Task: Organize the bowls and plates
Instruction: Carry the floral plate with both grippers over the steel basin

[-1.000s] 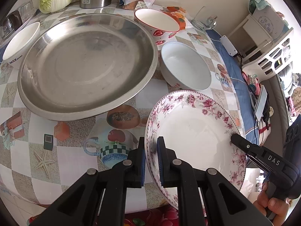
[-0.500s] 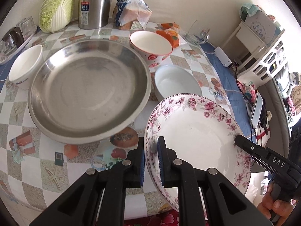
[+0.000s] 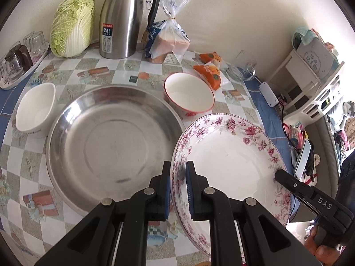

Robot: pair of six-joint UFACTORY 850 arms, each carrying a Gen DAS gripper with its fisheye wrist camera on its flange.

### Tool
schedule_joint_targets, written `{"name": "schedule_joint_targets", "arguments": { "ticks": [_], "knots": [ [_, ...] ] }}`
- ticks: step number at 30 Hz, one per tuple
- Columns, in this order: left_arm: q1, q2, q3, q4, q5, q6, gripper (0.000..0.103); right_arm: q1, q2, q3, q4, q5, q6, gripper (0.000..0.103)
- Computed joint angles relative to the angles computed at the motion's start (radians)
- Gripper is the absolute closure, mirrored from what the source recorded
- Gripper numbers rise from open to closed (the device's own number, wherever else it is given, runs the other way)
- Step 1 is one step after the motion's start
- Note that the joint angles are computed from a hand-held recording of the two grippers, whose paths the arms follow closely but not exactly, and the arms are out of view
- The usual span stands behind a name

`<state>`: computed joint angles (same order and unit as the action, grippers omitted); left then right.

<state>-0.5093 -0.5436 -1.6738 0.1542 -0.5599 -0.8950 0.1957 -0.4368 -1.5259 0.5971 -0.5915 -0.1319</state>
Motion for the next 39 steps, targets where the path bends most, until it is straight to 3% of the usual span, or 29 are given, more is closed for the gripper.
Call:
{"name": "schedule_joint_targets", "arguments": {
  "ticks": [13,26,39],
  "knots": [
    [0.061,-0.026,-0.012,0.059,0.036,-0.066,0.090,0.032,-0.156,-0.189,0.015,-0.034,0.015,0.093],
    [0.115,0.072,0.158,0.150,0.127,-0.214,0.090,0.086,-0.218,-0.240,0.115,-0.035,-0.084,0.093],
    [0.162,0.172,0.306,0.230,0.162,-0.358,0.090,0.148,-0.256,-0.284,0.134,-0.068,-0.120,0.093]
  ]
}}
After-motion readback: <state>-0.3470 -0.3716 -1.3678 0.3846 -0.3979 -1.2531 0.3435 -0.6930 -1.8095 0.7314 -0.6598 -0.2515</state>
